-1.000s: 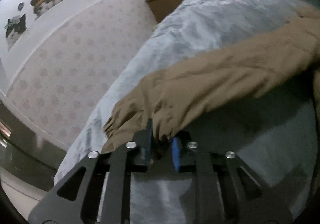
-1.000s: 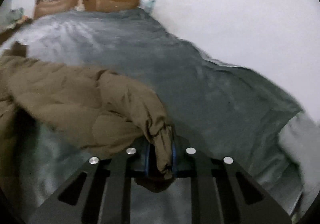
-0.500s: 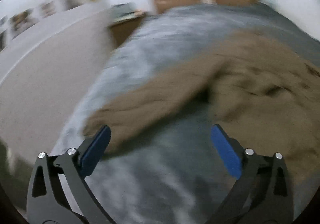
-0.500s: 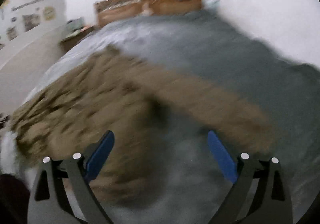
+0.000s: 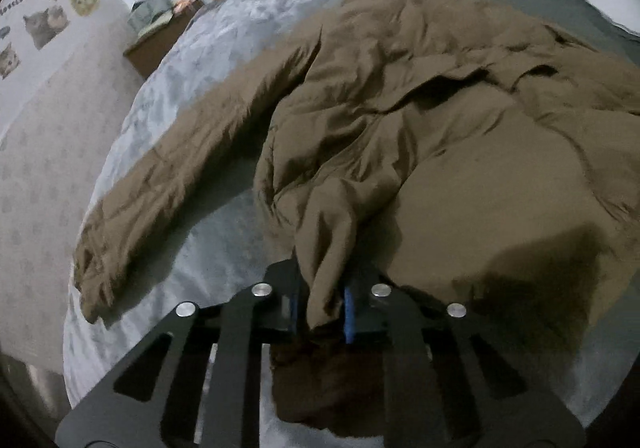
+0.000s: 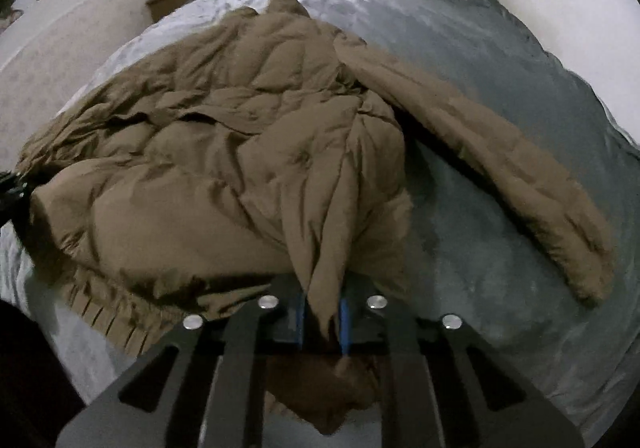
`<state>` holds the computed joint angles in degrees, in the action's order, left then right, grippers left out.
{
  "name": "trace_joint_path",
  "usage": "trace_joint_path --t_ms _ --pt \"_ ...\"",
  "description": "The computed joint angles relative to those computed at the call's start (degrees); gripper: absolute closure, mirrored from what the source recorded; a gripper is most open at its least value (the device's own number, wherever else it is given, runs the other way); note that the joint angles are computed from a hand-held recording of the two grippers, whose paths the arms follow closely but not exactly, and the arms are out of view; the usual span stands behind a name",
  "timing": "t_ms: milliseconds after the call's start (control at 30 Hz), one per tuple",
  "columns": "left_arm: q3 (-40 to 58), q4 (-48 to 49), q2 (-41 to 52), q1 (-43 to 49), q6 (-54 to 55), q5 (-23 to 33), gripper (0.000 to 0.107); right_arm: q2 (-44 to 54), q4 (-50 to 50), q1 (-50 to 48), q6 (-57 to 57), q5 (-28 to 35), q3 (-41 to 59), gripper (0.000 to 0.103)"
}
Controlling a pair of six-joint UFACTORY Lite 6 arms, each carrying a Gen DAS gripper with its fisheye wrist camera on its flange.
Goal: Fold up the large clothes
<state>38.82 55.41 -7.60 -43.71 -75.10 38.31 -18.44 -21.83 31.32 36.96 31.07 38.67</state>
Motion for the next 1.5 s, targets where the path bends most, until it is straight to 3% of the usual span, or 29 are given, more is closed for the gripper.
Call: trace_joint_path --t_ms 100,167,200,300,333,367,400,433,567,700,767,800,833,900,967,1033,1100,1167,1200,1233,1267,1333,1400,1500 --pt "-4.69 -4.92 -8.20 -2.53 6.26 1.42 0.094 -7.55 7.55 -0.63 -10.76 5.42 -2.13 0.091" --pt "-7.68 -5.98 -9.60 -4.23 8.82 2.25 0.093 -8.30 14.45 -1.85 -20.83 9.61 -3.57 0.079" --pt "-8.40 -5.74 -9.40 -4.20 9.85 1.68 0.090 -8.25 16.23 -2.17 -23.43 10.92 -3.76 0.068" --pt "-12.38 -5.27 -14.99 -5.85 10.40 1.69 0.071 -10.28 20.19 -3.70 -29.40 12.22 -5.20 0.042" --pt "-13.10 -6.15 -17.64 -4.63 11.42 0.58 0.050 -12.76 23.76 -6.67 -32.85 12.28 -5.45 0.026" --pt "-13.73 -7.21 -20.98 -3.75 11.85 0.66 0.037 -14.95 26.88 -9.92 -35.61 12.03 -5.48 0.021" --pt "-14.08 -6.35 -23.62 -3.78 9.87 2.37 0.014 -16.59 27.59 -11.97 -36.26 11.77 -5.45 0.018" --pt "-14.19 -4.50 -26.08 -3.40 6.98 4.64 0.008 -17.65 25.91 -13.64 -34.54 10.90 -5.14 0.018" --pt "-10.02 -6.45 -21.33 3.72 8.19 4.73 0.007 -13.69 23.61 -17.49 -28.75 6.24 -3.72 0.016" --pt "-7.20 -19.14 -7.61 12.64 20.49 -6.54 0.007 2.54 33.50 -19.23 -35.98 2.70 -1.61 0.015" --pt "-8.05 -19.61 -5.63 11.93 21.40 -8.70 0.024 6.83 39.24 -18.94 -41.18 1.28 -2.03 0.031" --pt "-7.51 -22.01 -4.07 12.57 24.30 -10.52 0.065 7.84 40.71 -18.93 -43.39 1.57 -1.46 0.059" --pt "-7.39 -23.78 -2.75 11.69 25.82 -11.77 0.082 7.61 40.41 -18.60 -44.13 1.91 -1.09 0.072" --pt "-5.54 -22.03 -0.11 7.70 25.87 -9.47 0.095 7.00 38.09 -18.44 -44.73 3.36 -0.07 0.086" --pt "-4.32 -22.28 -0.71 2.24 27.43 -5.14 0.099 3.70 33.80 -18.89 -42.97 4.81 -0.10 0.091" --pt "-2.73 -22.35 -1.99 -1.71 26.34 -2.11 0.099 -0.73 27.88 -18.97 -39.14 5.91 -0.82 0.092" --pt "-2.42 -21.67 -3.81 -4.96 24.38 0.69 0.098 -3.77 28.72 -21.25 -41.96 7.98 -0.97 0.091" --pt "-2.82 -17.50 -4.09 -7.85 18.06 4.89 0.086 -4.67 30.73 -22.30 -45.61 9.60 -1.69 0.080" --pt "-3.69 -14.58 -4.09 -8.47 14.39 7.26 0.073 -4.55 30.86 -21.71 -46.26 9.44 -1.89 0.061" --pt "-3.51 -11.34 -2.26 -8.57 11.07 7.24 0.061 -5.82 29.96 -21.47 -46.65 9.68 -2.96 0.031" --pt "-4.30 -9.82 -2.82 -8.52 7.29 8.80 0.054 -7.80 26.86 -21.11 -44.76 9.62 -4.35 0.022" --pt "-6.93 -9.44 -8.16 -7.70 4.38 9.83 0.031 -10.98 27.86 -24.08 -47.97 9.27 -5.29 0.017" --pt "-8.37 -8.31 -13.27 -7.22 1.66 12.83 0.021 -14.16 35.95 -34.14 -58.82 10.90 -5.96 0.012" --pt "-7.26 -6.02 -19.33 -7.06 -0.09 17.33 0.017 -15.59 43.93 -48.10 -69.42 10.19 -6.25 0.011"
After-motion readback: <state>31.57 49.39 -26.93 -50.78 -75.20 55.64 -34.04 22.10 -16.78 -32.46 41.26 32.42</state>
